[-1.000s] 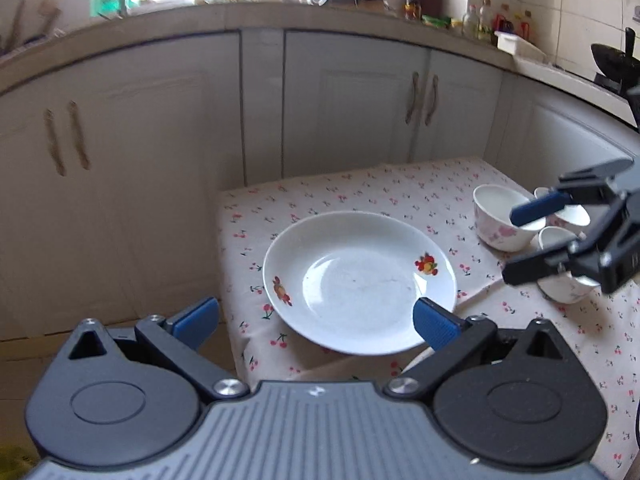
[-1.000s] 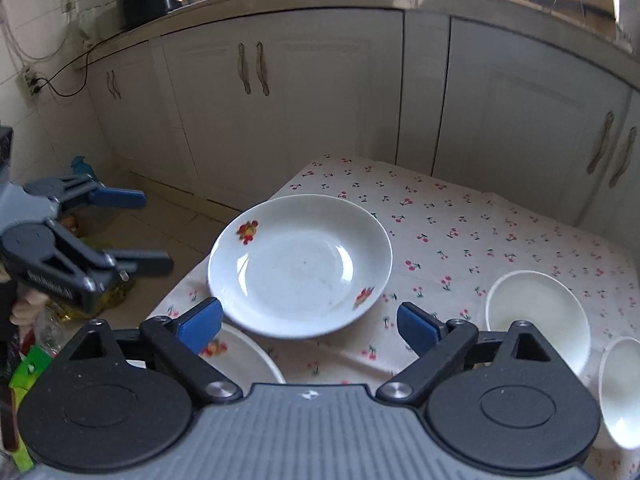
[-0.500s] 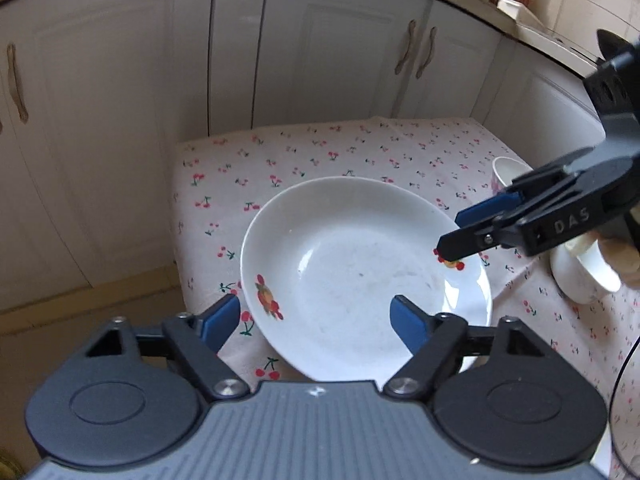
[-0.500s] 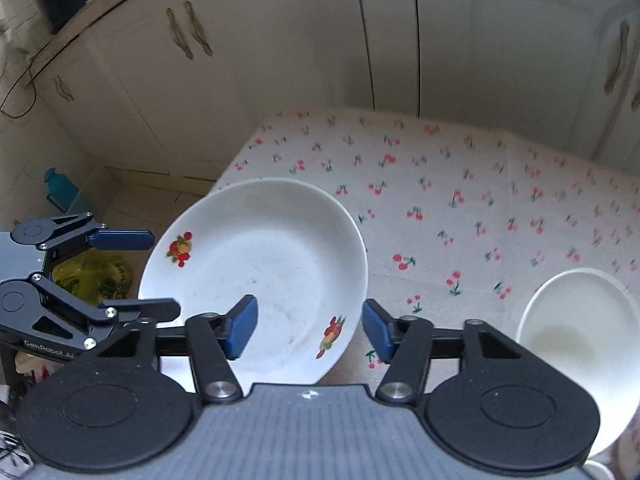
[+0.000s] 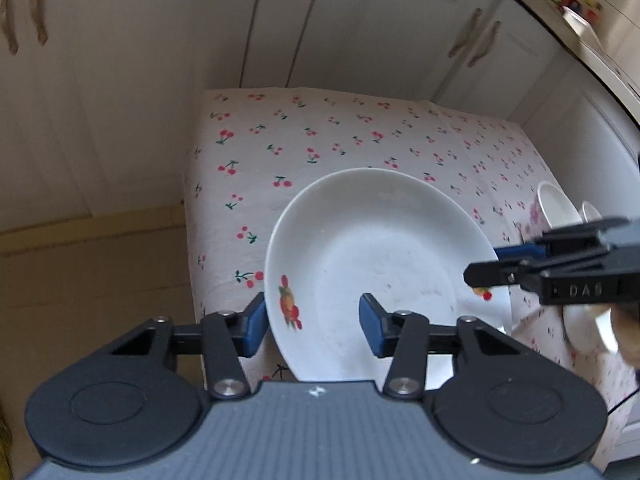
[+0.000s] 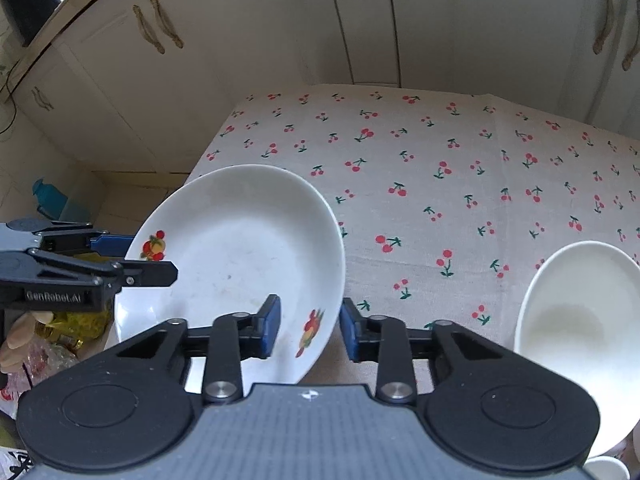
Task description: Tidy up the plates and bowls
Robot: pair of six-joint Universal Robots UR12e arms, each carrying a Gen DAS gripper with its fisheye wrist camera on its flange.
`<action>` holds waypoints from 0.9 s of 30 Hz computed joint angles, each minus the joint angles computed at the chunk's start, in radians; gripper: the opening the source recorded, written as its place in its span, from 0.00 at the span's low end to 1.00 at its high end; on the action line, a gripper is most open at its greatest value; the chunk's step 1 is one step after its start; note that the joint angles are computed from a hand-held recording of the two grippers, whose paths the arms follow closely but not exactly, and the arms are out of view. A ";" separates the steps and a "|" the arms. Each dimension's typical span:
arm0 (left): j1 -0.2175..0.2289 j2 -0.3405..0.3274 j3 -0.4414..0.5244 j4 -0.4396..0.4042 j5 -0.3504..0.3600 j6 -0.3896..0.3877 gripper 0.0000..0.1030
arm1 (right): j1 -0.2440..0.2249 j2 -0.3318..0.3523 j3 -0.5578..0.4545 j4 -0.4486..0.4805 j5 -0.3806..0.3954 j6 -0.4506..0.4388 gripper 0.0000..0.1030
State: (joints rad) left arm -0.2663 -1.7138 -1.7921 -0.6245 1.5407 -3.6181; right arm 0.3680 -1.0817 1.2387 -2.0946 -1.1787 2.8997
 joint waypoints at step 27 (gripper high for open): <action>-0.002 -0.024 0.044 -0.084 0.003 -0.064 0.40 | 0.000 0.018 -0.012 0.006 0.000 0.071 0.28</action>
State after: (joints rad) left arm -0.2685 -1.7373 -1.7482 -0.7082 1.5432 -3.6820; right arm 0.3677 -1.0639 1.2264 -2.0889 -1.1785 2.9711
